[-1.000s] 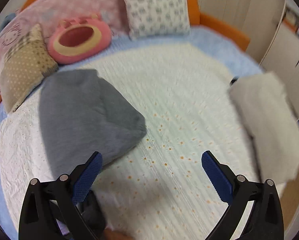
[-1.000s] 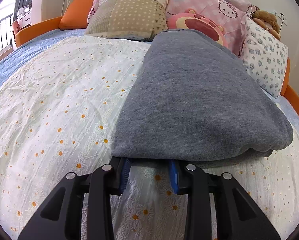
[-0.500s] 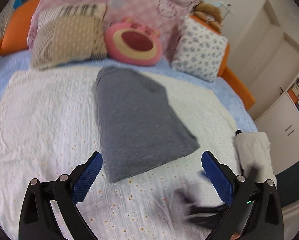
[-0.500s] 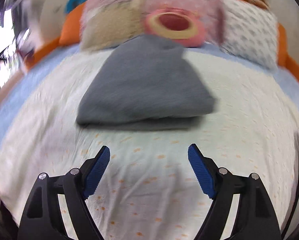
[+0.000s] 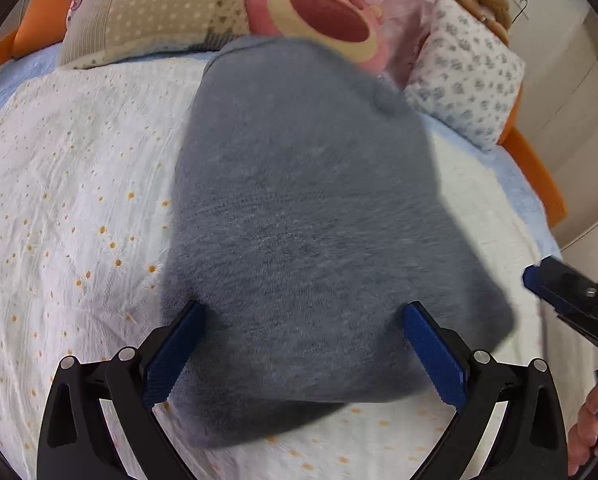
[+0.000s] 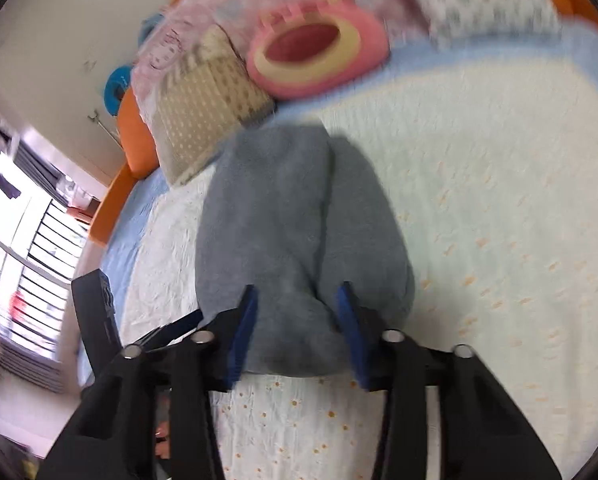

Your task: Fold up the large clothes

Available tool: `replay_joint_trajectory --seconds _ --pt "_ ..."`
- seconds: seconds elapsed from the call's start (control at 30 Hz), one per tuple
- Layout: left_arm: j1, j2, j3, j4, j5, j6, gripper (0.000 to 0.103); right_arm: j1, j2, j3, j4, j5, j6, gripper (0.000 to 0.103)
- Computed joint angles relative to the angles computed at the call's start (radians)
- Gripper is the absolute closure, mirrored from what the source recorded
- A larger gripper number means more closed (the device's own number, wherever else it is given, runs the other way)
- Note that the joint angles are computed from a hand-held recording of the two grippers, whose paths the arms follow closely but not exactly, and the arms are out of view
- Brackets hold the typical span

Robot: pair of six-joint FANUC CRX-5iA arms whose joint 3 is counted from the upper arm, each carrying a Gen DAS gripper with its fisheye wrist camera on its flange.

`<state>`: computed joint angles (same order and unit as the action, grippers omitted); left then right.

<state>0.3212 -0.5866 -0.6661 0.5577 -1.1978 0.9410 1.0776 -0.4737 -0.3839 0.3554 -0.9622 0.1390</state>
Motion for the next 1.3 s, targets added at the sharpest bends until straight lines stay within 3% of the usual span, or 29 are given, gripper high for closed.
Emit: replay_joint_trajectory --seconds 0.1,0.2,0.3,0.43,0.57,0.77,0.83,0.93,1.03,1.17,1.3 --pt "-0.007 -0.029 -0.035 -0.003 0.035 -0.076 0.002 -0.054 0.062 -0.020 -0.117 -0.005 0.087 0.067" --pt "-0.031 -0.056 -0.051 -0.026 0.067 -0.109 0.002 -0.056 0.052 -0.072 -0.096 0.048 0.073 0.067" --pt "-0.037 -0.082 -0.078 -0.017 0.107 -0.123 0.002 -0.049 0.114 0.050 -0.098 -0.090 0.142 0.064" --pt "-0.011 -0.102 -0.106 0.024 0.114 -0.153 0.002 -0.015 0.195 0.206 0.048 -0.185 0.212 0.064" --pt "0.003 -0.122 -0.126 0.048 0.112 -0.185 0.002 -0.105 0.345 0.427 -0.054 -0.182 0.384 0.064" --pt "0.027 -0.124 -0.137 0.080 0.088 -0.220 0.002 -0.285 0.662 0.775 -0.291 -0.214 0.583 0.064" --pt "0.038 -0.131 -0.151 0.102 0.087 -0.241 0.002 -0.307 0.736 0.832 -0.289 -0.243 0.567 0.065" --pt "0.059 -0.157 -0.185 0.140 0.090 -0.309 0.002 -0.314 0.878 0.924 -0.231 -0.390 0.594 0.061" --pt "0.080 -0.158 -0.200 0.175 0.077 -0.341 0.002 -0.275 0.893 0.852 -0.119 -0.337 0.571 0.057" --pt "0.067 -0.139 -0.181 0.159 0.078 -0.314 0.002 -0.242 0.909 0.881 -0.059 -0.396 0.582 0.056" --pt "0.124 -0.075 -0.165 0.214 -0.006 -0.392 0.002 -0.207 0.714 0.694 -0.058 -0.260 0.535 0.056"
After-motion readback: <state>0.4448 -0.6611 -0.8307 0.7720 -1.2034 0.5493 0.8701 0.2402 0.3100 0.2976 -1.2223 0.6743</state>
